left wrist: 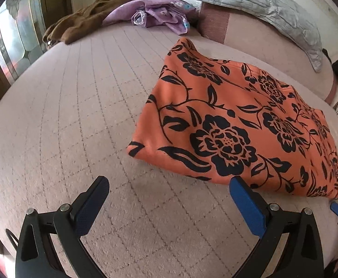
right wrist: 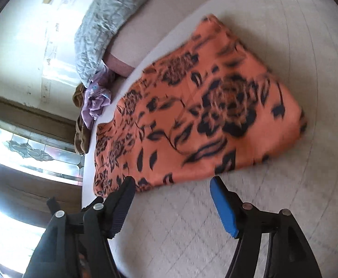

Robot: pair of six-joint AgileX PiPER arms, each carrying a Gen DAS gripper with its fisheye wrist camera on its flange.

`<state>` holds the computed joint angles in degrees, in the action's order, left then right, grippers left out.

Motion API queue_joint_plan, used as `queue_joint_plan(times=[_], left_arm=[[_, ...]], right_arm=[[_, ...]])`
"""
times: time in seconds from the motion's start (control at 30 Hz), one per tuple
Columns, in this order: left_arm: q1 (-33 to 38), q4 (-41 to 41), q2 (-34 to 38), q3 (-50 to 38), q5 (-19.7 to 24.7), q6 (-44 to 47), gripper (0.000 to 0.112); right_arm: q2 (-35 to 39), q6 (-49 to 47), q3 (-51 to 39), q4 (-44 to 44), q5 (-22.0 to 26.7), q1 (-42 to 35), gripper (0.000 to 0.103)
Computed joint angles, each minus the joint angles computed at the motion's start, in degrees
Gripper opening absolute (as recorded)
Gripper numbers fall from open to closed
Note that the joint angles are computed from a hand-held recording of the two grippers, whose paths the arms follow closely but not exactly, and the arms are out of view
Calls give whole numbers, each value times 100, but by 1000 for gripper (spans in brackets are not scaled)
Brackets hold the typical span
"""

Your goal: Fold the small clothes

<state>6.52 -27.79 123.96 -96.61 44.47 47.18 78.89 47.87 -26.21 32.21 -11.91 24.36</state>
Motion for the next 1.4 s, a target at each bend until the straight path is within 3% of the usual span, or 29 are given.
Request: queue_joint_plan(times=[0.2, 0.37, 0.8, 1.0, 1.23, 1.4], left_arm=[[-132, 28, -69, 115, -333, 24, 103], [-136, 61, 19, -38, -261, -90, 103], [-269, 132, 109, -118, -341, -177, 103], [-299, 126, 166, -203, -318, -208, 103], [-326, 46, 212, -249, -284, -150, 103], [-280, -78, 302, -457, -151, -171, 103]], right_arm=[[264, 1266, 136, -896, -203, -87, 71], [404, 1335, 35, -1064, -206, -237, 71], [337, 722, 174, -431, -400, -415, 71], [158, -259, 379, 914, -693, -278, 71], [104, -177, 573, 1063, -999, -289, 71], [183, -398, 438, 1094, -807, -376, 72]])
